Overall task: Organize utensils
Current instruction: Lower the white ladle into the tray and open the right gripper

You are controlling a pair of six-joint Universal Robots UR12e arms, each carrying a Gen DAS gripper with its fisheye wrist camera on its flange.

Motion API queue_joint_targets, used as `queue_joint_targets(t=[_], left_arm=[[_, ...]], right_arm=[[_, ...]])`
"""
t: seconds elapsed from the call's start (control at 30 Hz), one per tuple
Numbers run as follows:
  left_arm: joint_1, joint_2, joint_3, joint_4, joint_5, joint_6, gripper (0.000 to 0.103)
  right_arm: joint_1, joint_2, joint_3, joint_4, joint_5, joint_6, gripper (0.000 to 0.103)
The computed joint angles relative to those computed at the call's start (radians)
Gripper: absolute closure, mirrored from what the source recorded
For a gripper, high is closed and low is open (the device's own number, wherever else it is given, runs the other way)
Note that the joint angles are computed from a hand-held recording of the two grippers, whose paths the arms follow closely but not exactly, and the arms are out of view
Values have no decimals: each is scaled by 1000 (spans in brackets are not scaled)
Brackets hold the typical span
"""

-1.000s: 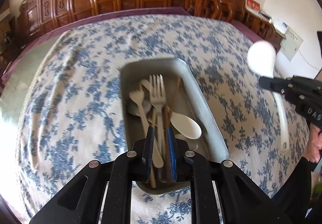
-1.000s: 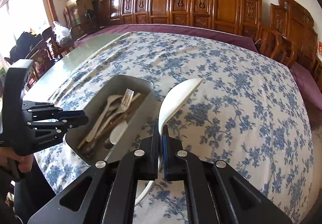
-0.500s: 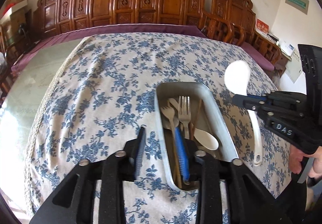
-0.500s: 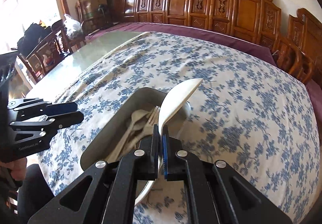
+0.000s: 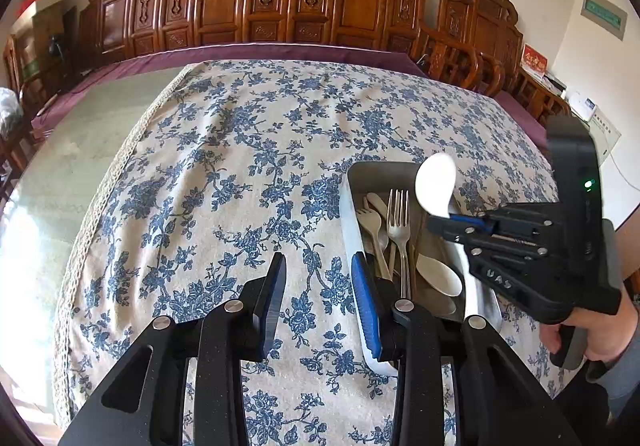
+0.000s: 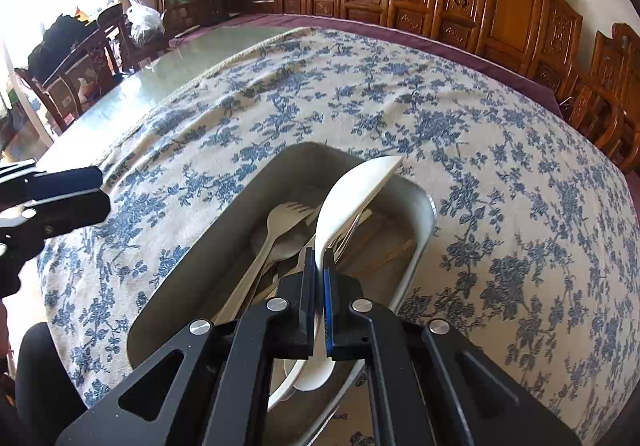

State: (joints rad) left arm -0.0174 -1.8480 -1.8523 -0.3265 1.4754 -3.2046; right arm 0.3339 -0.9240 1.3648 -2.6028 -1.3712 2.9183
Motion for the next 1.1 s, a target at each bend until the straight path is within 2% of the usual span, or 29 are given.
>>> queue_joint_targets(t=[0.57,1.1], left_arm=[[-6,-5,1,-13,12,5,71],[-25,-1,3,-15,20,6,71]], right_arm=[[-6,15,-13,20,43,21,96],[-32,-44,61,-36,62,9,95]])
